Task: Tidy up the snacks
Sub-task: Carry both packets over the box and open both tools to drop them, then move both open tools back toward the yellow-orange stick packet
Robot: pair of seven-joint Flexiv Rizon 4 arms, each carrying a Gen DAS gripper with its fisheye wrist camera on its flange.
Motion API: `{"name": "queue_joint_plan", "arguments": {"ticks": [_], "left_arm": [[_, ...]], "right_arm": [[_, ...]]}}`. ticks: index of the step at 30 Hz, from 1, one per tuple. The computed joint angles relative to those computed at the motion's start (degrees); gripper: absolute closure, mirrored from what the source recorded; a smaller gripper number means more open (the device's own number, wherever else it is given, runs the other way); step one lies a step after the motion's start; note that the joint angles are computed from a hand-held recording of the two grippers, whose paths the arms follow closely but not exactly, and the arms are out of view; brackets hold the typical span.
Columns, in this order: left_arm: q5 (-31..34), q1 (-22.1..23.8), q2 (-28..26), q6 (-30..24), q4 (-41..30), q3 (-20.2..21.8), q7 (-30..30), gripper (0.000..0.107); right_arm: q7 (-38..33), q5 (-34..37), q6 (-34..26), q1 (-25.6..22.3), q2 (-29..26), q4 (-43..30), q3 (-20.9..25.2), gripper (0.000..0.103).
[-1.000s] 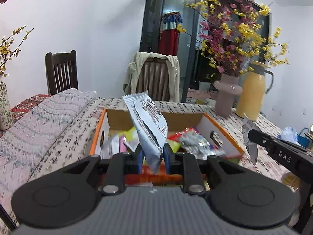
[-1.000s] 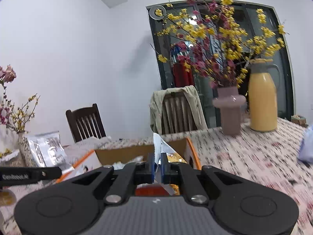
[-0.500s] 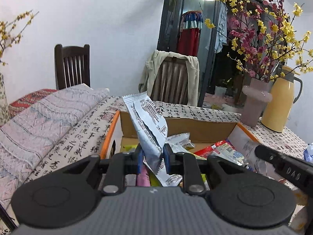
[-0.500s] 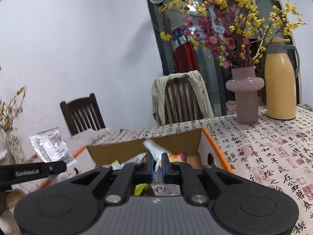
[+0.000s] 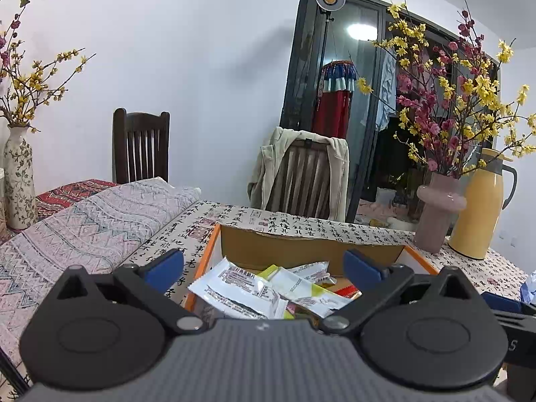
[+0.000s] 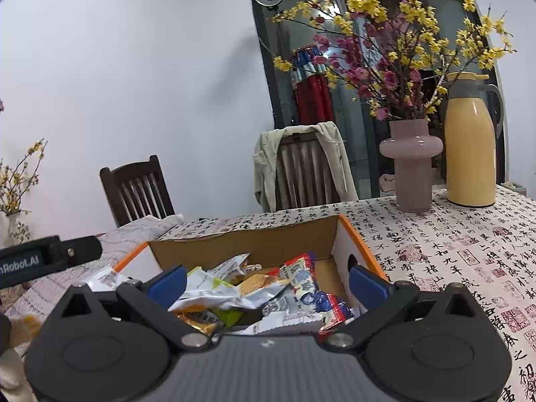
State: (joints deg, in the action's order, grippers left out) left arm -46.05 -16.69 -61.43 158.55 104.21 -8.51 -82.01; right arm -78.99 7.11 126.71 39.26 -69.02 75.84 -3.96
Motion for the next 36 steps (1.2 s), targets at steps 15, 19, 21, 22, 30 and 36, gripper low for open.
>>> {"name": "queue_joint_plan", "arguments": {"ticks": [15, 19, 21, 22, 30, 36], "left_arm": [[1.45, -1.02, 6.51, 5.94, 14.01, 0.12, -6.48, 0.004], [-1.35, -1.74, 6.76, 5.10, 18.50, 0.78, -5.67, 0.004], [-3.41, -2.03, 6.68, 4.31, 20.08, 1.06, -5.22, 0.004], [-3.99, -2.13, 6.54, 4.18, 20.80, 1.24, -5.48, 0.004], [-0.96, -0.68, 3.49, 2.82, 22.32, 3.45, -7.56, 0.004], [0.04, -0.57, 1.85, 3.23, 21.70, 4.00, -8.52, 0.004]], "right_arm": [[-5.71, -1.03, 11.68, -0.01, 6.91, 14.92, 2.93, 0.000], [-6.80, -0.02, 12.94, -0.47, 8.77, 21.25, 4.55, 0.000], [-7.67, 1.81, 11.67, 0.26, 9.07, 22.87, 4.22, 0.000], [-7.86, 2.73, 10.81, 0.56, 9.12, 23.55, 4.11, 0.000], [-7.49, 5.96, 7.71, 2.32, 7.18, 25.33, 3.44, 0.000], [-5.61, 5.35, 7.43, 1.50, 6.83, 24.70, 4.36, 0.000]]}}
